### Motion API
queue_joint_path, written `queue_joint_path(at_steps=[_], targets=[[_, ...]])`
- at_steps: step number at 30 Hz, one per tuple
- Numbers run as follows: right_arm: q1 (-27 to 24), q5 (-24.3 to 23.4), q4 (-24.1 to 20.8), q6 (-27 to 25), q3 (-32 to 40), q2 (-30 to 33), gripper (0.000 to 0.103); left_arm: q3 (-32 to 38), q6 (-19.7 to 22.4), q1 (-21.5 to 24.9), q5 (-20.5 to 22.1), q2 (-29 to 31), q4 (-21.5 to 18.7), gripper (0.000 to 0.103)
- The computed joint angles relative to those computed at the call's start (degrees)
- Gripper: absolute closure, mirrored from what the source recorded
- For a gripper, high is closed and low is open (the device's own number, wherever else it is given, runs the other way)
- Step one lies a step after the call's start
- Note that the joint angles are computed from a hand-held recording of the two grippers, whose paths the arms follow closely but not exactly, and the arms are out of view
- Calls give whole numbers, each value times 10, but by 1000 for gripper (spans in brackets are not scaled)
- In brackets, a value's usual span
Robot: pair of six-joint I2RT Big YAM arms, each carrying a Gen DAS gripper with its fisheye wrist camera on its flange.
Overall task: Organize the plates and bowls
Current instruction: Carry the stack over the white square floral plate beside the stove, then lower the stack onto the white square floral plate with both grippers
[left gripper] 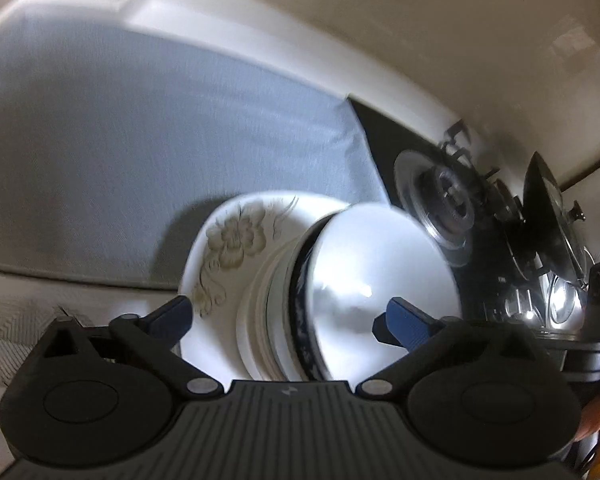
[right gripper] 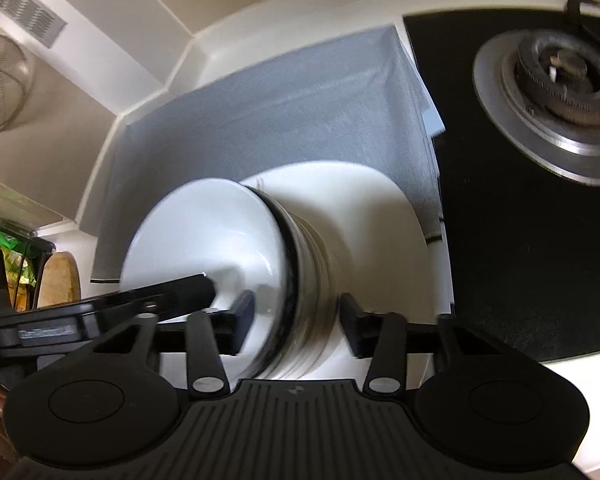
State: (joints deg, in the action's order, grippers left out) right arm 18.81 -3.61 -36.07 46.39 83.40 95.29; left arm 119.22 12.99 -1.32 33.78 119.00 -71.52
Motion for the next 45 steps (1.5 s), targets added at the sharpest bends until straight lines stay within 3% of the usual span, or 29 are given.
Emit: queue_joint_path(at_steps=[3, 7, 18, 21, 26, 32, 36, 38, 41, 45], targets=[[3, 11, 19, -16, -14, -18, 34, -7, 13, 0, -9, -15, 11, 0], [3, 14, 50, -36, -44, -47, 29, -41, 20, -5, -64, -46, 56, 0], [0, 31, 70, -55, -104, -90, 27, -68, 25, -2, -150, -67, 86, 0], [2, 24, 76, -71, -116, -97, 22, -70, 24, 2, -142, -66, 82, 0], [0, 24, 103, -60, -146, -118, 22, -74, 27, 11, -130, -73, 76, 0], [-8, 24, 101, -50, -175, -132, 23, -72, 5, 22, -98, -69, 66, 0], [-6, 6, 106, -55, -184, -122, 24, -121, -7, 35, -52, -106, 140, 0], [-7, -4, 110, -49, -188, -116, 25, -124, -2, 37, -54, -108, 150, 0], [-9, -26, 119, -36, -193, -104, 26, -92, -3, 36, -93, -80, 99, 0], [-9, -43, 128, -36, -188, -89, 30, -81, -13, 42, -101, -58, 63, 0]])
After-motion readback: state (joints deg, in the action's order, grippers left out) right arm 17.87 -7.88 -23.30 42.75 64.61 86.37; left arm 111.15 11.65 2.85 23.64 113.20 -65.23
